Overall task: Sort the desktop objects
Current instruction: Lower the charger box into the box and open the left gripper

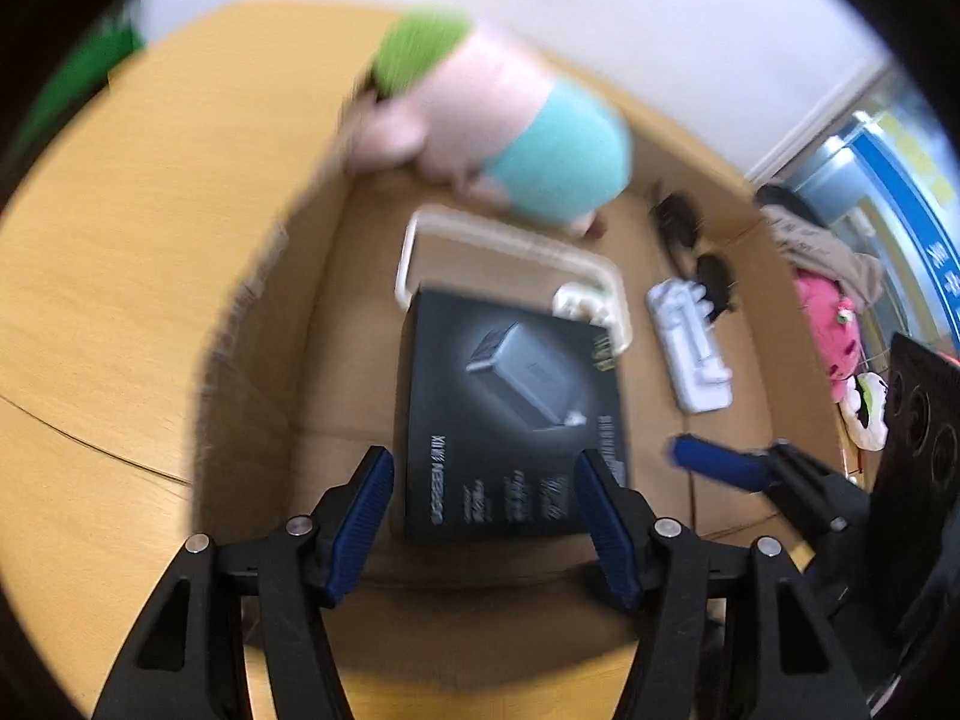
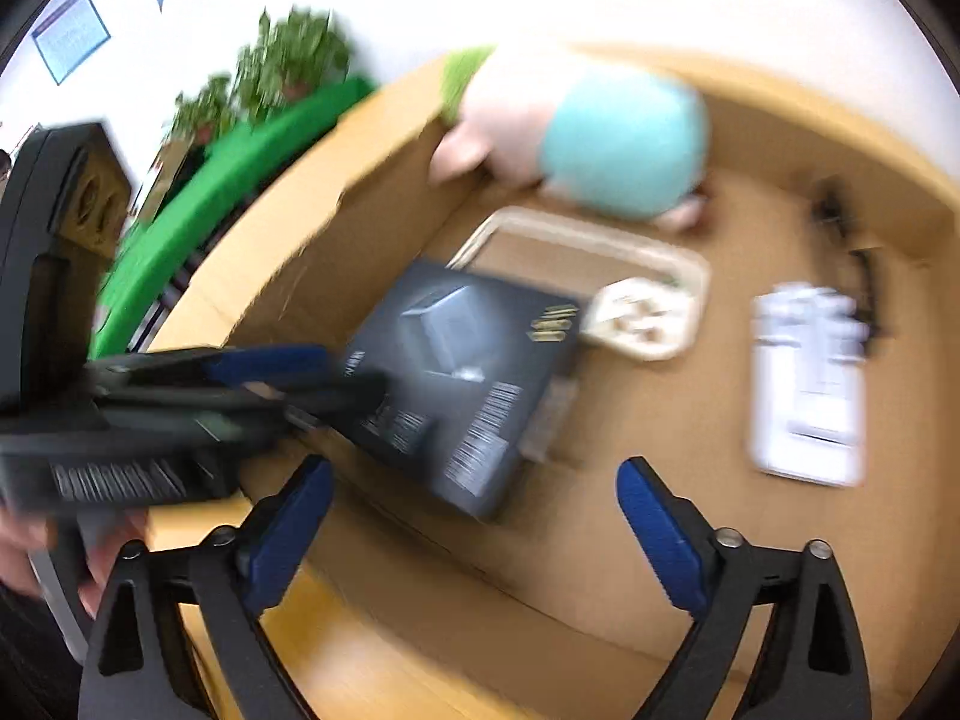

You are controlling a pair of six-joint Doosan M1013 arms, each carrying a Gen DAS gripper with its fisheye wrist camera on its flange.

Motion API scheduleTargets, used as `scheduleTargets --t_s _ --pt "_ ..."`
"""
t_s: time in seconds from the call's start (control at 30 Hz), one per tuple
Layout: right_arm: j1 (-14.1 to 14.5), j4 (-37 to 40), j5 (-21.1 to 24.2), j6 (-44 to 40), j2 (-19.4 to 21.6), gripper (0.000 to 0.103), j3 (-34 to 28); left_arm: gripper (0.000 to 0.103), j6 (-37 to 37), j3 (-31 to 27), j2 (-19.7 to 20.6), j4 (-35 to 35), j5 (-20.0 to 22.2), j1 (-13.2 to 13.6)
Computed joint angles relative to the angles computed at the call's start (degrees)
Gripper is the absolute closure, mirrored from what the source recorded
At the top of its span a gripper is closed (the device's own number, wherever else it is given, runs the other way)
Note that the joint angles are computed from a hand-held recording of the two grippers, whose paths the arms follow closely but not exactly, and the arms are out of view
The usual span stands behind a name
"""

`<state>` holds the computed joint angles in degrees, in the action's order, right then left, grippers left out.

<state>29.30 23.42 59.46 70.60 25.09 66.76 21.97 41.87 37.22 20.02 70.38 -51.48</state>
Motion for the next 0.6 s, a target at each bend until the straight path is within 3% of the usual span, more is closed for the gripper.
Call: scheduleTargets --t_s 0.07,0.13,0.27,0.4,0.53,0.6 --pt "-1.25 -2.53 -8.54 -0.62 -4.96 0.000 6.52 0.037 -0.55 1.08 -1.10 5.74 -1.22 -1.81" --pt "-2.49 -6.97 -14.33 1.51 -7.98 0.000 10.77 0.024 -1.61 1.71 -1.53 13.53 -0.85 -4.10" --pt "-4.51 -18.62 -25.26 13.23 -12.33 0.000 18.70 0.024 -0.97 -0.97 1.11 27.06 4.36 -7.57" --pt "-5.83 -24.64 -31.60 21.51 -13.26 0.000 21.90 0.023 0.98 -4.43 4.76 32.17 7.03 -8.39" --pt "-4.56 -31.67 -37.08 28.68 -12.85 0.000 23.37 0.023 -0.67 -2.38 4.99 29.19 6.44 -7.54" --pt "-3.73 -35.04 -38.09 31.86 -12.60 0.000 23.49 0.020 -3.60 0.76 4.24 33.81 3.94 -7.96"
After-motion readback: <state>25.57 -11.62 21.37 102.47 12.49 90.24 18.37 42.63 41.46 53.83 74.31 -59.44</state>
